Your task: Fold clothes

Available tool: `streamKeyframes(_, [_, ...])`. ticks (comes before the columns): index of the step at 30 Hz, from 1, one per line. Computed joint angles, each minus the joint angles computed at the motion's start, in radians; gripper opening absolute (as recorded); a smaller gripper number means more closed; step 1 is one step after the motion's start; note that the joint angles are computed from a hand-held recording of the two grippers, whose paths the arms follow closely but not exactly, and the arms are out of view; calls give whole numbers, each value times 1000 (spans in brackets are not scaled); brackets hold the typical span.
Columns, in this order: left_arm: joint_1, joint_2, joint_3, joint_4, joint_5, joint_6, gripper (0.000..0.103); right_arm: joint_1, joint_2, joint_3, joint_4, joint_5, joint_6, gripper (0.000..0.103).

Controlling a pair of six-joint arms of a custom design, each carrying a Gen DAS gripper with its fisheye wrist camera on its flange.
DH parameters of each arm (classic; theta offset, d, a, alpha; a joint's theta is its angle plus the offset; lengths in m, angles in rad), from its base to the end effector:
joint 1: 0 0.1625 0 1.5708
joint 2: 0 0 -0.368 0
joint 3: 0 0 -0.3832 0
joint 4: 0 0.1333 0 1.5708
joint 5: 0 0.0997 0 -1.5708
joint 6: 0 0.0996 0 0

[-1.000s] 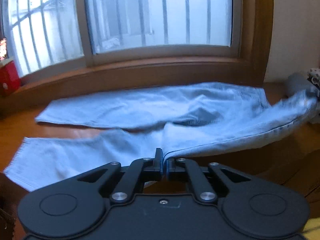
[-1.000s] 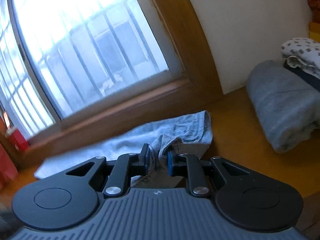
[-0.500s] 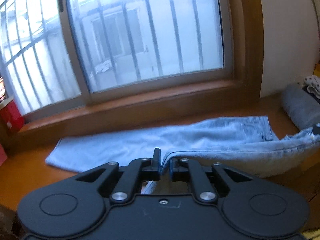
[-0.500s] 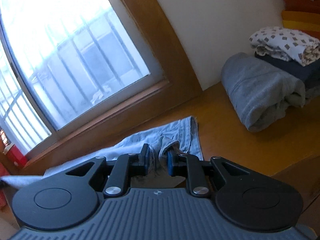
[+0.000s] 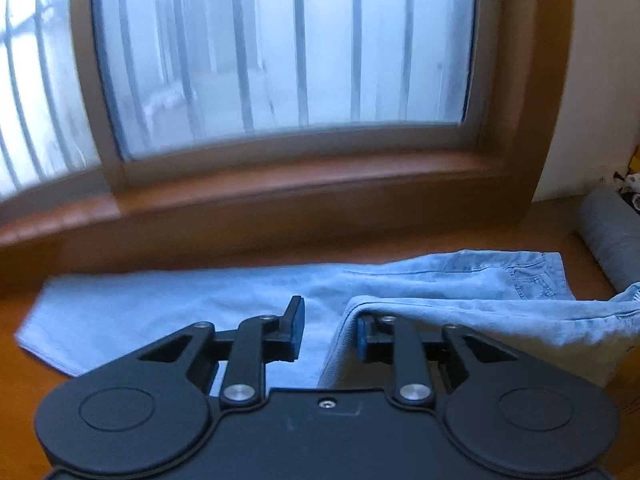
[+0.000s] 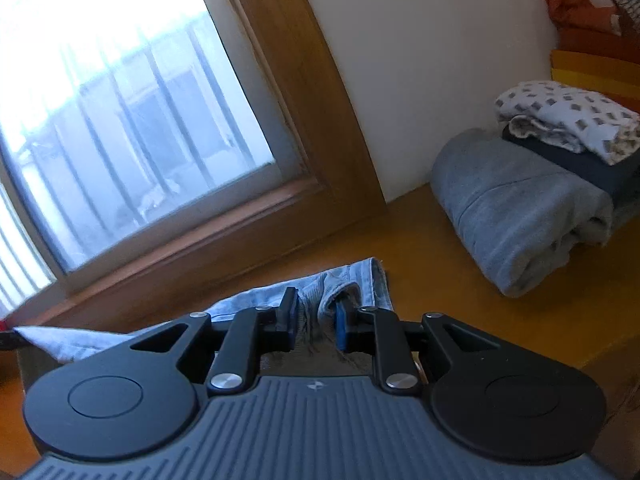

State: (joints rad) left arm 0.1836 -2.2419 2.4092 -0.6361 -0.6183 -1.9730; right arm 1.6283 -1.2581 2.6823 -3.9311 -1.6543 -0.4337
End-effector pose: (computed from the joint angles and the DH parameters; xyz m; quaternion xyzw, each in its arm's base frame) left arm -0.1010 -0.2369 0.2719 0.0112 0.7942 -0.4390 0.4199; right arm 0.1425 -0.3005 0.1550 0.1985 -0.8695 0.4358 0.1209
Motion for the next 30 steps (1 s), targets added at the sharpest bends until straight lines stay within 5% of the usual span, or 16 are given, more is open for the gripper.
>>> streamKeyframes(6, [274,-98,81,-322,98,367,25,82,186,-140,-12,-185,-101,23])
streamKeyframes(11, [402,-173,123,-511,27,625,30,111,254,-196,147,-390,-95,36])
streamKeyframes(16, [283,-326,59,-274,-49,526,57,115,142,-141,338,-487,-95,38])
streamKeyframes(20, [179,-338,13,-176,-90,470,58,115,-18,-109,518,-490,-136,52])
streamKeyframes(22, [166,-300,12,-215,-103,529,58,121,-78,-114,605,-510,-177,60])
streamKeyframes(26, [200,-289,23,-393,-199,678,58,102,-185,-126,797,-528,-261,60])
streamKeyframes(30, [159,-249,-4,-345,-271,599,59,49,-415,-136,1087,-398,-388,60])
